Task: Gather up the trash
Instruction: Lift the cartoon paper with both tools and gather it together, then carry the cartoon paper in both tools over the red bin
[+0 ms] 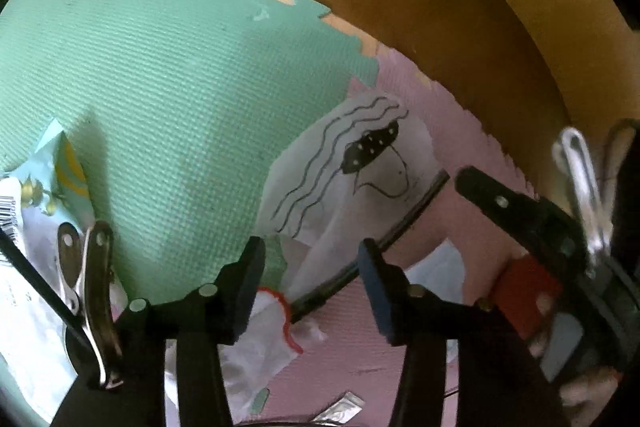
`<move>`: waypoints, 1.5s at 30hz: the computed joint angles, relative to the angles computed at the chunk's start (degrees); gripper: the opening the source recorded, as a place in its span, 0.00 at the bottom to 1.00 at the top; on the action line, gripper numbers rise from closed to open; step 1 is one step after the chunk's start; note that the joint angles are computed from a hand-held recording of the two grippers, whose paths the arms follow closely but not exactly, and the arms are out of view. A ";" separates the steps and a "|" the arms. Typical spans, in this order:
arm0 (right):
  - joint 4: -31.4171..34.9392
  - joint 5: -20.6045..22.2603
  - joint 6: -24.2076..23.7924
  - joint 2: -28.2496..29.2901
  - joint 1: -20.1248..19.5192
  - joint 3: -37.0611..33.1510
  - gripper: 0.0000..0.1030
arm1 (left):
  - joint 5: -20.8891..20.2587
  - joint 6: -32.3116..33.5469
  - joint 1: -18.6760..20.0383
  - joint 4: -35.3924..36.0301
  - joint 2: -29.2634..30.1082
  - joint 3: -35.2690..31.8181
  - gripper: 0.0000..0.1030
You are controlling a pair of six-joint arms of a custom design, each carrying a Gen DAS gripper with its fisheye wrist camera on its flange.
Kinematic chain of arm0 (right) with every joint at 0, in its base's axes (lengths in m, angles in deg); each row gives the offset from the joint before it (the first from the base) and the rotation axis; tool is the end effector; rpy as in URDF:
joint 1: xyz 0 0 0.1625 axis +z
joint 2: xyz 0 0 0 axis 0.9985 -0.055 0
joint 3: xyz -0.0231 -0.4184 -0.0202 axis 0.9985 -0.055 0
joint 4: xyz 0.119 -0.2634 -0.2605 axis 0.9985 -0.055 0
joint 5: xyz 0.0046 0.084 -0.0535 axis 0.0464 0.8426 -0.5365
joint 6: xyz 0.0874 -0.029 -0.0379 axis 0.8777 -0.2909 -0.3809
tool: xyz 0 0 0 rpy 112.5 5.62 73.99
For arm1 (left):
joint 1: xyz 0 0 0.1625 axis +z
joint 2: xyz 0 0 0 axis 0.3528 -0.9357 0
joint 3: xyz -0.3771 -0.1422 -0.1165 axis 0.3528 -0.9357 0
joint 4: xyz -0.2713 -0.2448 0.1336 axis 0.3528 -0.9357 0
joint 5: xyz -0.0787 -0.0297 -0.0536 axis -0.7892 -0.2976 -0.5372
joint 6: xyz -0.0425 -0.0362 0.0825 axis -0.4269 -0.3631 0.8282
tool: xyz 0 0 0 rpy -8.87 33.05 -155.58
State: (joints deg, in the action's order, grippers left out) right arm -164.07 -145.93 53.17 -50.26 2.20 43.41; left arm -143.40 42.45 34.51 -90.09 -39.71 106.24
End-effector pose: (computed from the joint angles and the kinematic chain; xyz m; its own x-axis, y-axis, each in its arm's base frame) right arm 0.0732 -0.6964 0.2034 -0.8651 0.0868 0.4941 -0.0976 0.9370 -0.3354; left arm -0.2704 -0.6977 -0.0327 -0.8959 -0.1591 -0.4148 -0.0866 0.9783 -0.1883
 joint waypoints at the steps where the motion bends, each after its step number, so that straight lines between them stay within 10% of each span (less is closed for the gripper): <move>1: 0.30 -0.01 -0.42 1.19 0.15 -1.11 0.56 | -0.09 -0.26 0.05 -0.62 -0.28 0.65 0.52; 11: 7.64 -0.78 -2.97 8.37 0.72 -9.80 0.55 | -0.91 -2.29 1.52 -4.32 -1.33 2.64 0.59; 15: 9.24 -0.33 0.06 6.36 0.42 -6.91 0.28 | -1.85 -3.11 1.97 -7.23 -1.64 3.41 0.62; 19: 10.98 2.41 2.84 4.21 -0.43 -3.86 0.11 | -4.65 -0.76 2.44 -4.92 -1.54 2.18 0.28; 24: 8.56 3.01 1.13 1.82 0.18 0.79 0.03 | -4.78 0.43 1.58 -4.94 -3.41 3.85 0.16; 36: 9.16 9.88 0.31 -10.14 2.97 8.40 0.02 | -5.07 0.69 -5.21 -7.10 -15.58 14.65 0.13; 45: 12.11 12.72 2.32 -18.79 7.74 10.59 0.02 | -5.43 4.26 -11.37 0.68 -19.13 9.46 0.13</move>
